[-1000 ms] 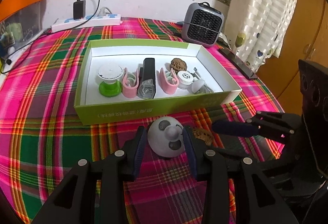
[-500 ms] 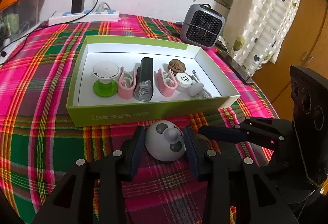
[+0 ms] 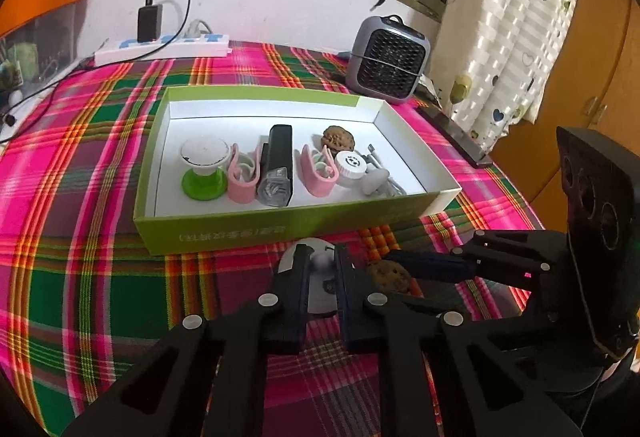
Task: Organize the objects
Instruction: 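Grasp the white panda-face ball with the left tool while the right tool grasps the walnut, then carry the panda ball into the box with the left tool while the right tool carries the walnut there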
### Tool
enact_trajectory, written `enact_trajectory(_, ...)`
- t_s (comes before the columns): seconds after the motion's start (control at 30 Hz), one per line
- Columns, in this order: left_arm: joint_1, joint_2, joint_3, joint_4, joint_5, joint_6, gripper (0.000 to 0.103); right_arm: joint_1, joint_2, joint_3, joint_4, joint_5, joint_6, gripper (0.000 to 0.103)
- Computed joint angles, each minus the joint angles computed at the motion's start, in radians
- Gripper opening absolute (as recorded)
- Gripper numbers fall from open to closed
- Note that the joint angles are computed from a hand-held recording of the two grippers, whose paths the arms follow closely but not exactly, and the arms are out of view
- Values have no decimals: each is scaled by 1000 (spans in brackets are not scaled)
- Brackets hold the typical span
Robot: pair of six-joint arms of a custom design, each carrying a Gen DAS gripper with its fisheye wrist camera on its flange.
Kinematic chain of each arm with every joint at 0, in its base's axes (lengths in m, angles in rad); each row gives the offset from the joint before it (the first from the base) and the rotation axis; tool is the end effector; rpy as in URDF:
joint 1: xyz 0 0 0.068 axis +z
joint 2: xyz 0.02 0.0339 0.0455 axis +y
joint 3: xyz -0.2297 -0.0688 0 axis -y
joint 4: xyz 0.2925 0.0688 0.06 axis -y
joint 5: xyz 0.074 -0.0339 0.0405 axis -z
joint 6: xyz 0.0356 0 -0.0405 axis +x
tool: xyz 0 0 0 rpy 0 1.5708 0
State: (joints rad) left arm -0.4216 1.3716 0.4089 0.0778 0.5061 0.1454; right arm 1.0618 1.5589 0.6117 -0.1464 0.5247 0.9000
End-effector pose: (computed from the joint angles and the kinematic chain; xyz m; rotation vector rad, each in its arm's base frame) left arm 0.2279 -0.1211 0.0515 0.8960 2.2725 -0.7426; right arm 0.1544 0.2401 0.0477 -0.0384 2.4517 0.1291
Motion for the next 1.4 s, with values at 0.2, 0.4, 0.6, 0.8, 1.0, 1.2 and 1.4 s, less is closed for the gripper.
enact_trajectory(0.2, -16, 1, 2, -7, -57, 7, 33, 7, -2, 1, -9, 3, 5, 30)
enact_trajectory(0.4, -17, 70, 52, -37, -36, 3, 41, 9, -4, 2, -11, 4, 9, 30)
enact_trajectory(0.6, -30, 76, 55, -30, -42, -14, 38, 20, -13, -7, -16, 9, 20, 30)
enact_trajectory(0.8, -43, 62, 43, -20, -54, -21, 34, 27, -25, -21, -20, 22, 38, 30)
enact_trajectory(1.0, -30, 27, 21, -23, -42, -22, 34, 36, -45, -33, -32, 44, 54, 30)
enact_trajectory(1.2, -26, -72, -24, -43, -27, -23, 34, 53, -76, -40, -54, 77, 72, 30)
enact_trajectory(1.4, -24, -207, -74, -82, -25, -22, 34, 78, -105, -33, -98, 120, 96, 30)
